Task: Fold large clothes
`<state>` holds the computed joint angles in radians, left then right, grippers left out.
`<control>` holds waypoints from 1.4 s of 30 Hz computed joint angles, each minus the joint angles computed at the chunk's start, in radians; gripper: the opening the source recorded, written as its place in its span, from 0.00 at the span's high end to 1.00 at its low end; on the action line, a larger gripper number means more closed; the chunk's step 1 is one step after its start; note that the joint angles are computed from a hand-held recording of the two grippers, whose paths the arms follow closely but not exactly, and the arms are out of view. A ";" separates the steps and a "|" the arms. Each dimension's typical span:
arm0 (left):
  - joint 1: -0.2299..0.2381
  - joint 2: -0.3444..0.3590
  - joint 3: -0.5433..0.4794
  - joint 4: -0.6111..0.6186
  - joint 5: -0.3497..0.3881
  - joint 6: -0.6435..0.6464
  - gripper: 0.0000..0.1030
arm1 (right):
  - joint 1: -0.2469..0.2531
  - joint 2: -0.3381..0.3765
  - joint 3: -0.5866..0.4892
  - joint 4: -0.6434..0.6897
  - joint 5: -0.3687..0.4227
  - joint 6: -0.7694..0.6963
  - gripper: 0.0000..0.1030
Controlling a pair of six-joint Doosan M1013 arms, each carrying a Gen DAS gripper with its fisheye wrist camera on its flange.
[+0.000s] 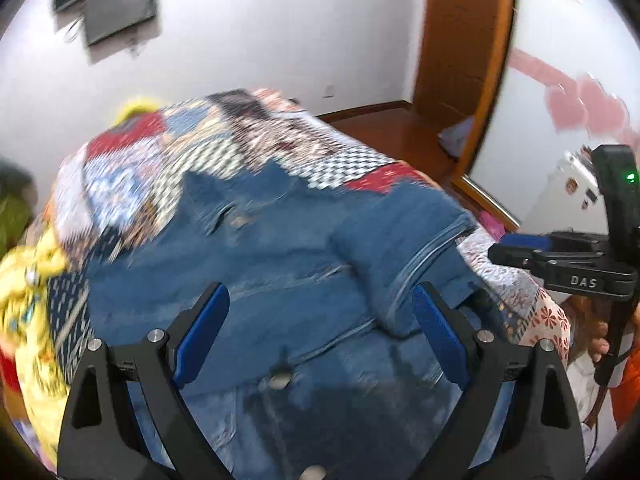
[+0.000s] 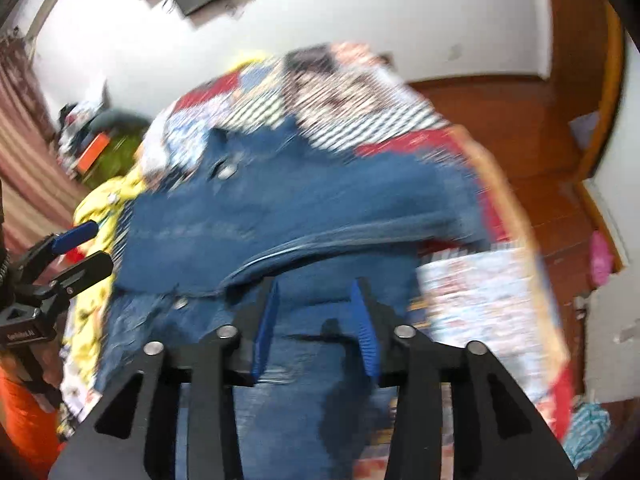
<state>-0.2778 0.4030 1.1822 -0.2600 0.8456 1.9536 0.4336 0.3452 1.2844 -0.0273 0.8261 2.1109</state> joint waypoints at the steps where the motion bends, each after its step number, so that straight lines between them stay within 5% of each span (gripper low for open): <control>1: -0.009 0.010 -0.016 0.000 0.010 0.014 0.10 | -0.002 -0.010 0.012 -0.044 -0.004 0.037 0.56; 6: -0.067 0.076 -0.103 0.002 0.074 0.094 0.10 | -0.022 -0.040 0.060 -0.155 0.003 0.165 0.49; 10: -0.108 0.129 -0.154 0.056 0.111 0.123 0.10 | -0.041 -0.038 0.078 -0.122 0.013 0.181 0.49; 18: -0.148 0.224 -0.234 0.146 0.206 0.129 0.50 | -0.060 -0.016 0.093 0.003 -0.003 0.132 0.49; 26: -0.116 0.213 -0.238 0.022 0.177 0.125 0.88 | -0.048 0.021 0.068 0.045 0.015 0.047 0.49; 36: -0.030 0.114 -0.154 -0.014 -0.011 0.005 0.89 | -0.036 0.031 0.053 0.004 0.062 0.014 0.49; 42: 0.011 0.090 -0.077 0.114 0.017 -0.111 0.89 | -0.030 0.034 0.048 -0.002 0.069 0.023 0.48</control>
<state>-0.2667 0.4935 1.1054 -0.1464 0.8622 1.8424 0.4036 0.3793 1.3325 -0.0291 0.8950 2.1339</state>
